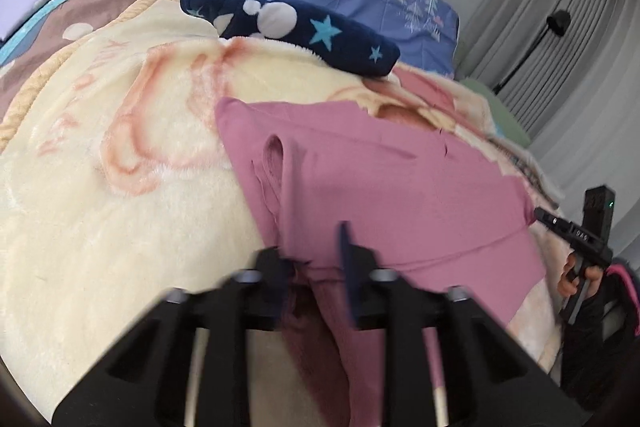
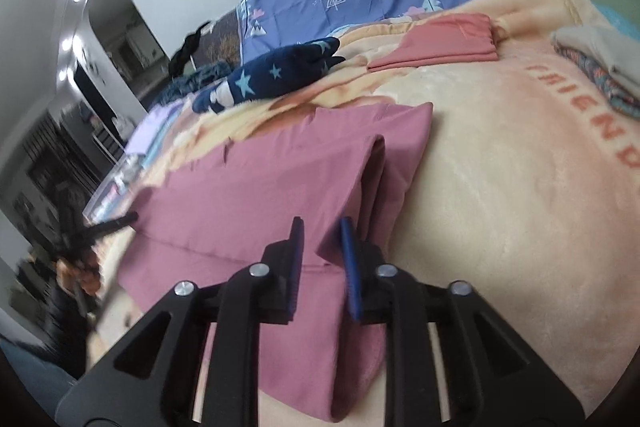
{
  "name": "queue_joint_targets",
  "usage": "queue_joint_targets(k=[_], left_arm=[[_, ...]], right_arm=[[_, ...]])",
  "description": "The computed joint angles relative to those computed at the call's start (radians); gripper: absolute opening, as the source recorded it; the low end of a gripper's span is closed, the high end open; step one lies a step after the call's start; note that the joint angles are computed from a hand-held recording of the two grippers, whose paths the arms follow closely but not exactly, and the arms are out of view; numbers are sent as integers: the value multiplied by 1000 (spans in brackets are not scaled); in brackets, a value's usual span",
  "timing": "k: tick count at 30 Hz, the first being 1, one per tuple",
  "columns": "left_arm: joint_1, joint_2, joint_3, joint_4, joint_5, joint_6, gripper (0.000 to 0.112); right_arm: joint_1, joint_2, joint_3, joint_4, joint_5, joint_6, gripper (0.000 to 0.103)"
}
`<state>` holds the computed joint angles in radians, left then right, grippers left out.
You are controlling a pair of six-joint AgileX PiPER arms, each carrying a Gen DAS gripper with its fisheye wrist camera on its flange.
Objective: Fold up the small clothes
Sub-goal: 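Fold the hem toward the collar with the right gripper and release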
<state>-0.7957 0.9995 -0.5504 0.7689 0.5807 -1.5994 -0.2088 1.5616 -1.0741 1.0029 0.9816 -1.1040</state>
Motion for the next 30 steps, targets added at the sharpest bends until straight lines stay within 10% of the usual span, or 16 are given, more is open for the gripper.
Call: queue_joint_targets(k=[9, 13, 20, 30], left_arm=[[232, 127, -275, -186, -26, 334, 2], [336, 254, -341, -159, 20, 236, 28], [352, 180, -186, -128, -105, 271, 46], [255, 181, -164, -166, -33, 363, 51]], right_arm=[[24, 200, -357, 117, 24, 284, 3], [86, 323, -535, -54, -72, 514, 34], [55, 302, -459, -42, 28, 247, 36], [81, 98, -258, -243, 88, 144, 34]])
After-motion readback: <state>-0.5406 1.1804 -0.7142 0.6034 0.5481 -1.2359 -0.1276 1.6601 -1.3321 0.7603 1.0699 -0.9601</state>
